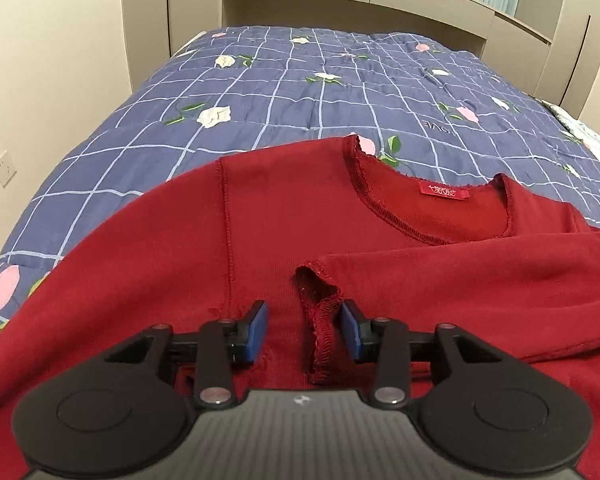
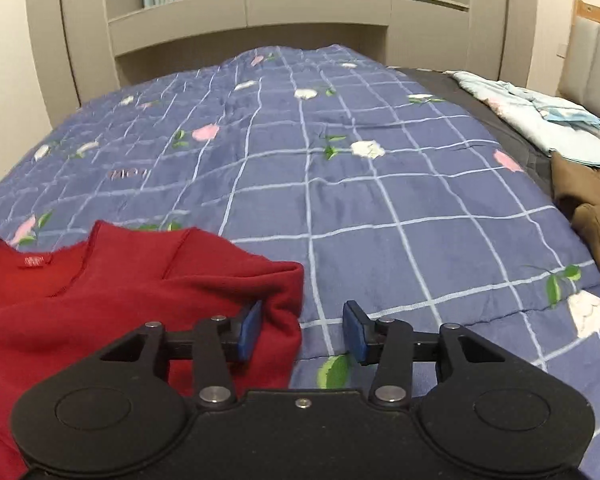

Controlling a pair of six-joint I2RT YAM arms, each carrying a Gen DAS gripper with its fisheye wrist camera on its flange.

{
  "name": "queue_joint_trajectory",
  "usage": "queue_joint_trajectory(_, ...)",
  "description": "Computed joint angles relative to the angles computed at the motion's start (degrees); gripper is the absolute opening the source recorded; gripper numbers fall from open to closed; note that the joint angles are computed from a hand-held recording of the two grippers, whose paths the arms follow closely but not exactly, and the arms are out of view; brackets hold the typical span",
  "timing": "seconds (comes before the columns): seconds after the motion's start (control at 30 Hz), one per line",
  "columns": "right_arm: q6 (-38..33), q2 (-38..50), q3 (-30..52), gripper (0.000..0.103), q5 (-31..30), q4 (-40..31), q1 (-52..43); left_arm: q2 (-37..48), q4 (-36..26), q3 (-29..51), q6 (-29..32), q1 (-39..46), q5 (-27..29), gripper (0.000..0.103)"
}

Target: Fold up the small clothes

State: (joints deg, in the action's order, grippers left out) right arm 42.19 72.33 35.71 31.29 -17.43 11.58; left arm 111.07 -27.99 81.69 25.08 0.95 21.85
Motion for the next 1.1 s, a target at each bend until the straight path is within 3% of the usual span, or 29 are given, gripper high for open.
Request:
queue_joint_trajectory(0.1,1.4,-5.77,-1.92,0.048,3.15,-2.57,4.68,-0.74,-1.11,0.32,-0.36,0.86,1.03,0.055)
queue_joint_trajectory(0.23,7.04,-10.8,-3.39,0.061,9.64,-9.9,15.43,-4.35,-1.07,-2.46,0.19,3.02,5.14,0.076)
queue_joint_trajectory(0.33,12.41,-6.62,-2.68,0.063,11.66,-14.48,19.74,-6.32,1.7,-6.39,3.58,1.51,0.77,0.077)
queue_joint_trajectory(0.4,14.81,-6.08,-3.55,0.066,12.0,-13.9,20.41,-6.24,3.02,-7.7,5.76,0.09,-2.89,0.079)
queue_joint_trajectory(0.5,19.32,-6.81,-1.26,0.069,13.95,-19.17,22.1,-8.75,2.39,-8.79,5.42,0.6,-3.03,0.082)
queue_joint_trajectory(0.6,26.38,-8.48,1.64,0.089,18.59,-26.58,30.23,-12.94,0.1,-9.62,4.11,3.41,-0.34,0.094)
queue_joint_trajectory(0.73,42.4,-5.0,8.01,0.102,25.13,-40.12,46.01,-20.21,-4.08,-12.39,3.73,11.16,6.26,0.102)
queue_joint_trajectory(0.87,55.98,3.03,15.91,0.102,27.1,-50.86,57.99,-24.1,-11.28,-12.71,6.4,21.55,10.35,0.102)
queue_joint_trajectory(1.0,58.26,10.41,23.73,0.102,26.66,-53.13,62.94,-22.72,-18.9,-9.15,11.25,34.83,14.0,0.102)
queue_joint_trajectory(1.1,52.11,15.38,29.7,0.102,26.59,-49.56,63.85,-17.71,-23.05,-3.55,15.65,43.0,15.22,0.102)
